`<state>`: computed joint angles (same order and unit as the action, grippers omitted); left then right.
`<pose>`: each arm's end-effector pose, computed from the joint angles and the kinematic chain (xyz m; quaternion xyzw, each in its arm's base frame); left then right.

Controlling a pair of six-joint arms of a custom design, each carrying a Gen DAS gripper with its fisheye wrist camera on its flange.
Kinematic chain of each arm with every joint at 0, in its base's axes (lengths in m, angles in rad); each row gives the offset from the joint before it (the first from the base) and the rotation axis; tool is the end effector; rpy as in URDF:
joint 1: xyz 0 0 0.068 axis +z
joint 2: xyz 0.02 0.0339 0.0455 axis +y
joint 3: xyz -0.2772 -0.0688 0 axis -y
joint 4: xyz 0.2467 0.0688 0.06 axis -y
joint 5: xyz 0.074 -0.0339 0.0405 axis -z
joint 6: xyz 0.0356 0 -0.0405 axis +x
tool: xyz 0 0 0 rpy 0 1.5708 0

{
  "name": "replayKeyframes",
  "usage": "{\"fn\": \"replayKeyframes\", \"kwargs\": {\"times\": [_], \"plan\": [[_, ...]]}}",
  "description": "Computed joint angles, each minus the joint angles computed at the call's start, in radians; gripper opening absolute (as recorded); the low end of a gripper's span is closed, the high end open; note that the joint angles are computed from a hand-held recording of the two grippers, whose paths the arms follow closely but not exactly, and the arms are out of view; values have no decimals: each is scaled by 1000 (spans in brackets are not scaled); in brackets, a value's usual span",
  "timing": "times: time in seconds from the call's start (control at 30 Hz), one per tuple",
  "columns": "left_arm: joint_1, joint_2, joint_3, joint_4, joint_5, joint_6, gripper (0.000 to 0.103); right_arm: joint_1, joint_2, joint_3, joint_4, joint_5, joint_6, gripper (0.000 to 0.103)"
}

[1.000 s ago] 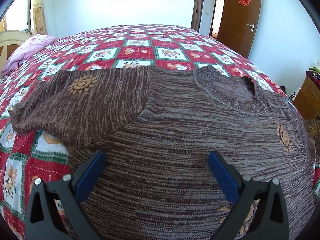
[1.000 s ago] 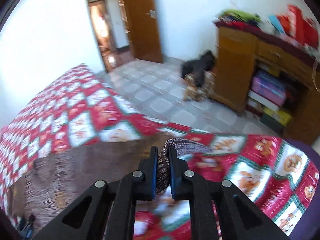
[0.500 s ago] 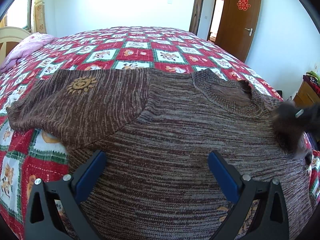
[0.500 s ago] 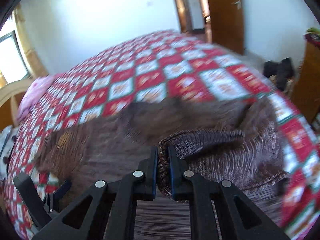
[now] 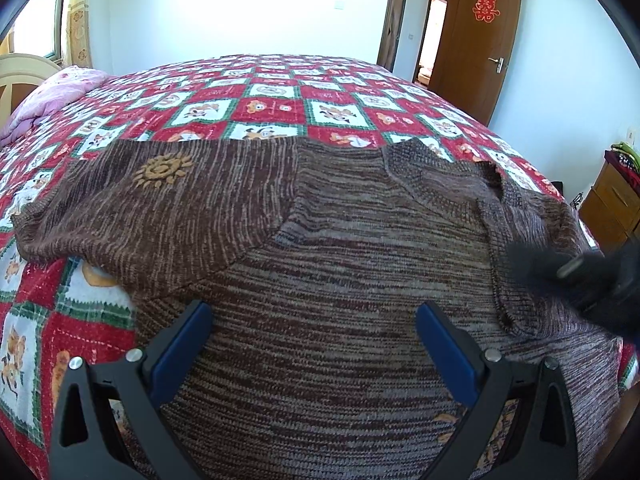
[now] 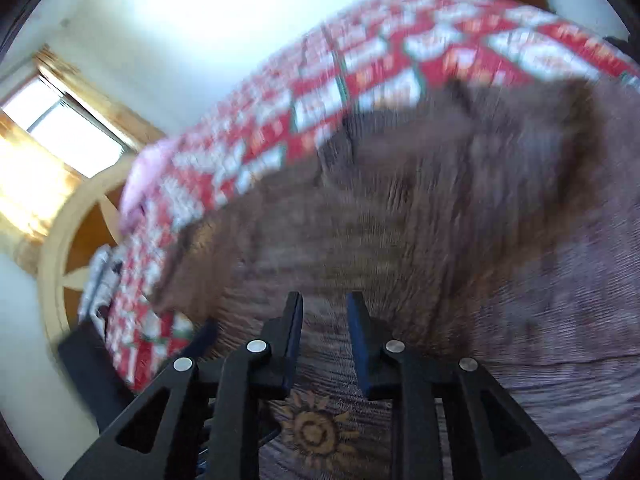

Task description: Fold small clothes

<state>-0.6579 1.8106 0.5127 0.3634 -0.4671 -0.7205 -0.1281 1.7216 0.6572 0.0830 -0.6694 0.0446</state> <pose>0.2258 -0.1542 0.0763 -0.1013 0.9213 -0.0239 0.3746 0.2909 -0.0152 0.1162 -0.0171 0.9087 0.3026 0.2872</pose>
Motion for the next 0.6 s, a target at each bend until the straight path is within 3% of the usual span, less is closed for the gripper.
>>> {"fn": "replayKeyframes", "kwargs": {"times": [0.17,0.4,0.6], "plan": [[0,4,1,5,-3,3,103,-118,-110,27,-38,102,-31,25],[-3,13,22,-32,-12,4,103,32,117,224,-75,355,-92,25],[-9,24,44,-69,-29,6,103,80,215,273,-50,458,-184,24]]}}
